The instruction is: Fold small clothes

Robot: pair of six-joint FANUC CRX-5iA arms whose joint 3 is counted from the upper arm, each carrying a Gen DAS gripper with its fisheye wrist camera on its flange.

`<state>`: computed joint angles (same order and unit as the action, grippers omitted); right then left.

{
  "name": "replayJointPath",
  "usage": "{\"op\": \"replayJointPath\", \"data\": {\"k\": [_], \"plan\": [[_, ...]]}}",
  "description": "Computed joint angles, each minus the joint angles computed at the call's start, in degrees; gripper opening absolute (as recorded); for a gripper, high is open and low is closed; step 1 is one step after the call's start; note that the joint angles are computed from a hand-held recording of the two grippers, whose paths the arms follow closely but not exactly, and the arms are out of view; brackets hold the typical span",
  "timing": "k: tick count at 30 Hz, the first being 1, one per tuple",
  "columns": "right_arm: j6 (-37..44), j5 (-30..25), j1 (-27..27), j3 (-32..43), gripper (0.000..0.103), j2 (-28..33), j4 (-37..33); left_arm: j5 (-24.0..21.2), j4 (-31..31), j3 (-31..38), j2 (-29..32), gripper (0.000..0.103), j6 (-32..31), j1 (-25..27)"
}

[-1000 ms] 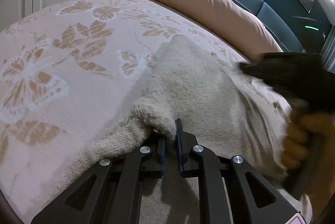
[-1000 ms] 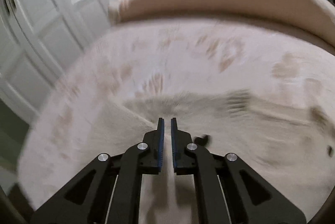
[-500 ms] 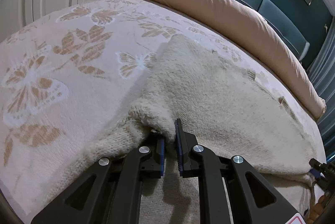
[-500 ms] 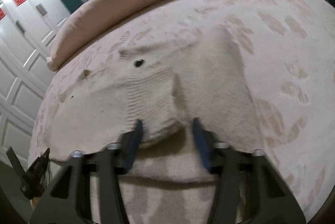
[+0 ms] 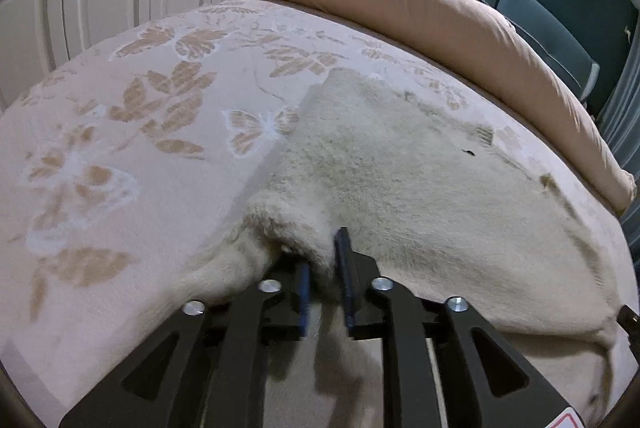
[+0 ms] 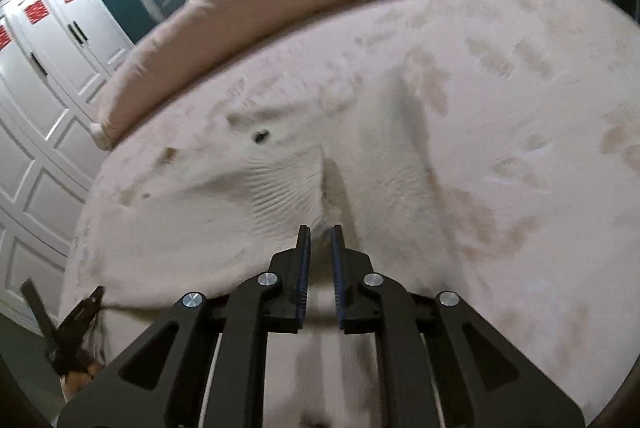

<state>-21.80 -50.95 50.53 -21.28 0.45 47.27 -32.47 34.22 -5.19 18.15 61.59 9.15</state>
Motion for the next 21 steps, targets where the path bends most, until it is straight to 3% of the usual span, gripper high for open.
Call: {"op": "replayJointPath", "data": {"k": [1,2,3,5,8,12,15,18,21], "plan": [[-0.51,-3.81,2.89,-0.58,0.029,-2.11,0.48,-2.09,-0.89,-0.05,-1.20,0.030,0.28,0.81],[-1.18,-6.83,5.43,-1.00,0.055,-3.08,0.88,-3.52,-0.11,-1.53,-3.18,0.043,-1.03,1.91],[-3.98,-11.18,9.96,-2.45,0.069,-6.05,0.39,-4.96,0.98,-4.07,-6.19,0.049,-2.96,3.58],[-6.62,-17.61,18.53,-5.28,0.070,-10.57,-1.99,-8.17,3.28,-8.78,-11.41,0.070,-7.55,7.33],[-14.53,-24.14,29.79,-7.37,0.074,-13.81,-8.82,-18.12,1.11,-13.46,-17.63,0.072,-10.75,16.00],[-31.27,-18.84,38.32,-13.46,0.074,-16.65,-10.87,-25.65,0.19,-18.73,-21.45,0.072,-12.33,24.69],[-37.75,-14.52,39.39,-15.31,0.076,-15.60,-8.14,-27.19,3.34,-23.42,-24.71,0.072,-17.13,27.62],[-37.50,-12.64,37.52,-14.61,0.077,-13.14,-5.18,-30.43,4.94,-24.57,-25.29,0.072,-18.40,27.20],[-37.54,-9.38,35.11,-14.46,0.076,-11.83,-2.83,-30.18,5.19,-25.07,-25.90,0.071,-19.19,25.35]]}}
